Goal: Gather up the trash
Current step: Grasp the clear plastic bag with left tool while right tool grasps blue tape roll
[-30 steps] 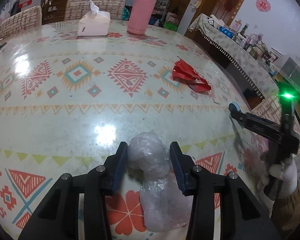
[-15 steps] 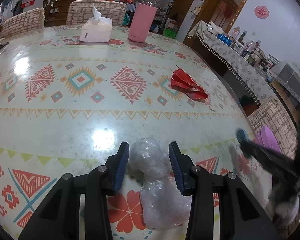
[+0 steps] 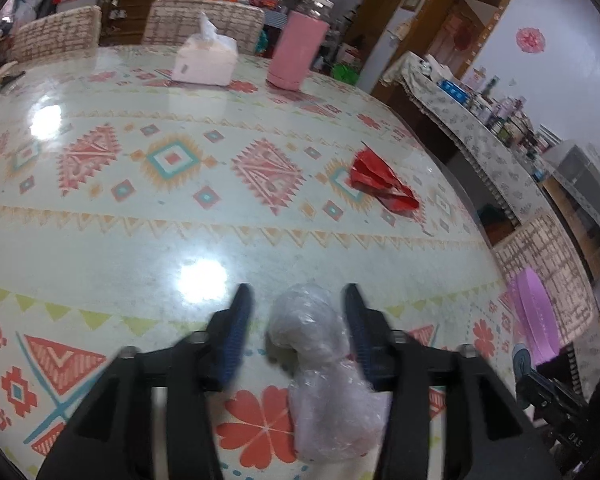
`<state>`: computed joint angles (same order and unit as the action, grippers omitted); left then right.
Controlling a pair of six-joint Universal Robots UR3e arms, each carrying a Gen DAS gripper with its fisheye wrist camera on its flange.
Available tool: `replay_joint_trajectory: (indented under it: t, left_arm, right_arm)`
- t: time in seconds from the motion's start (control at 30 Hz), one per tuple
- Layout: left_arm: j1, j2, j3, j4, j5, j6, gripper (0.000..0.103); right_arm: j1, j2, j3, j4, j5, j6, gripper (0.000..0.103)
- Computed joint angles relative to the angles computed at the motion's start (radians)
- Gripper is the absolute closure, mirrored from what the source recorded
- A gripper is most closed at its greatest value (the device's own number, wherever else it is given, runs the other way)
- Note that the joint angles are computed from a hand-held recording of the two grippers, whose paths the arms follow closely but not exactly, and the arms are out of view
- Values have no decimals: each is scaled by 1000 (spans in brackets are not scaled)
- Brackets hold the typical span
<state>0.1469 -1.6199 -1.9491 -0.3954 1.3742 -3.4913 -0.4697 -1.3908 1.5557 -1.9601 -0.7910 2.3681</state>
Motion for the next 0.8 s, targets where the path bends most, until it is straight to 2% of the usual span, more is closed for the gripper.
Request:
replay_joint_trajectory:
  t: [0.03,0.1,0.23,0.37,0.4,0.43,0.47,0.7,0.73,0.8]
  left_arm:
    - [-23,-12,17,-11,32,2,32]
    - [-75,-36,59,-51,110,5,31]
    - [-137,-64,90,-108,173,-12,31]
    - [-219,-126,161,-148,299,-27,32]
    - [-242,-147,191,-168,336,-31,36]
    - [-265,-167,219,-187,374,-31,60]
    - [-287,-184,249,-213,409,-31,64]
    - [-340,-143,267,-224,379,-41,64]
    - [-345,-127,261,-226,370,-44,64]
    - [-353,-100,254,-233,352,-48,64]
  right_arm:
    - [-8,1,-1,15,6,-11,74]
    - [-29,-8,6,47,21,-40,73]
    - [-68,-19,16,96,47,-89,73]
    - [-98,-14,11,148,78,-135,73]
    - [-103,-12,9,159,82,-144,73]
    - [-108,-11,8,169,86,-154,73]
    - [-113,-10,7,178,89,-163,73]
    - [-114,11,-9,195,69,-213,73]
    - [-105,18,-19,206,56,-235,71]
    - [-90,23,-7,176,44,-252,50]
